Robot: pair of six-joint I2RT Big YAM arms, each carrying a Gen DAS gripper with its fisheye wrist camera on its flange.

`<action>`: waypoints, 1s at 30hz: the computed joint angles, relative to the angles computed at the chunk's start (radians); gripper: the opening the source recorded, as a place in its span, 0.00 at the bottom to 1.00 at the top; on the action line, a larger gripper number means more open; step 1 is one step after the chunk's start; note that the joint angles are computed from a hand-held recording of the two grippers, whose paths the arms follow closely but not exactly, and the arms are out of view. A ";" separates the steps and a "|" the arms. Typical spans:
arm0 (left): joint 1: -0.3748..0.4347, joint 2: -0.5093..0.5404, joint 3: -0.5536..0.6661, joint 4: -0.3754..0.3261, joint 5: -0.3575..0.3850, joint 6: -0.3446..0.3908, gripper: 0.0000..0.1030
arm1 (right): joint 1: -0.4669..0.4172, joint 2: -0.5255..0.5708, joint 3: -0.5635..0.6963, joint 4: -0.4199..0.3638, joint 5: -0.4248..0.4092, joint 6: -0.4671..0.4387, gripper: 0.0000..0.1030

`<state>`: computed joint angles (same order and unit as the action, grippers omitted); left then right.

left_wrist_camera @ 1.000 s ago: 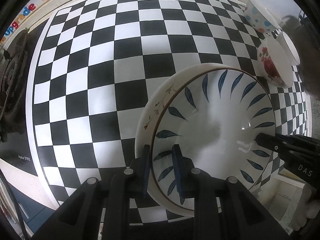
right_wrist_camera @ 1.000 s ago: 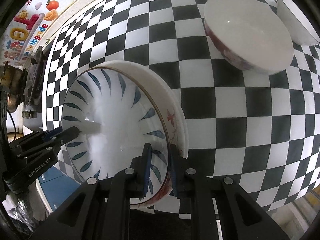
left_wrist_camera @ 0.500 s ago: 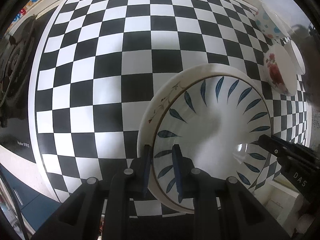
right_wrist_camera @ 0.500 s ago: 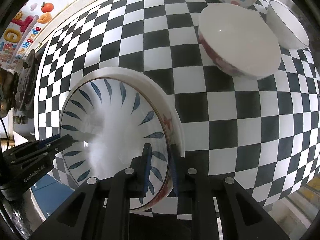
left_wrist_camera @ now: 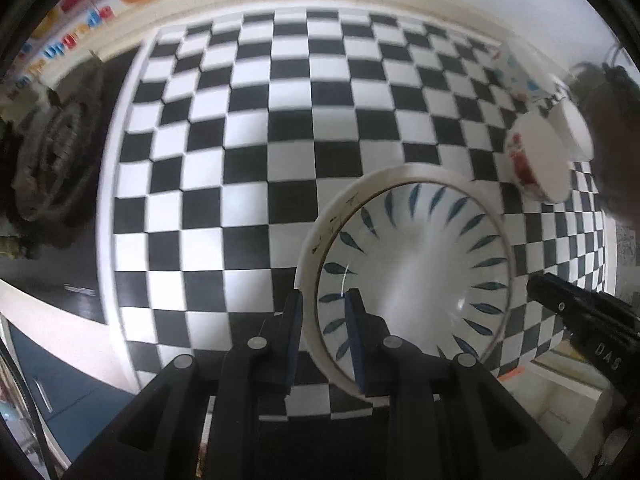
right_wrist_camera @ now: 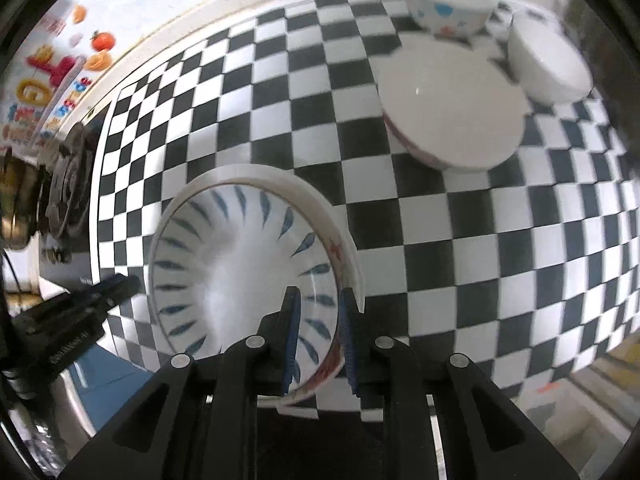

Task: Organize plates and bowls

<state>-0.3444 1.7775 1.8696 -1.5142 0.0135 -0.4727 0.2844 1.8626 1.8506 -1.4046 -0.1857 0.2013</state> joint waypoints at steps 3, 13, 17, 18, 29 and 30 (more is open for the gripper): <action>-0.026 -0.056 -0.005 -0.013 -0.045 -0.010 0.19 | 0.024 -0.071 -0.031 0.005 0.038 0.007 0.21; -0.066 -0.169 0.006 -0.037 -0.064 -0.012 0.19 | 0.066 -0.256 -0.060 -0.007 0.137 0.047 0.24; -0.088 -0.199 0.013 -0.033 -0.086 -0.008 0.19 | 0.095 -0.306 -0.062 -0.021 0.158 0.067 0.24; -0.093 -0.206 0.018 -0.034 -0.097 -0.006 0.19 | 0.101 -0.317 -0.062 -0.023 0.159 0.073 0.24; -0.095 -0.229 0.013 0.044 -0.081 0.021 0.23 | 0.076 -0.388 -0.120 0.048 0.099 0.126 0.75; -0.092 -0.215 0.022 0.055 -0.069 0.021 0.23 | 0.055 -0.401 -0.143 0.089 0.064 0.125 0.77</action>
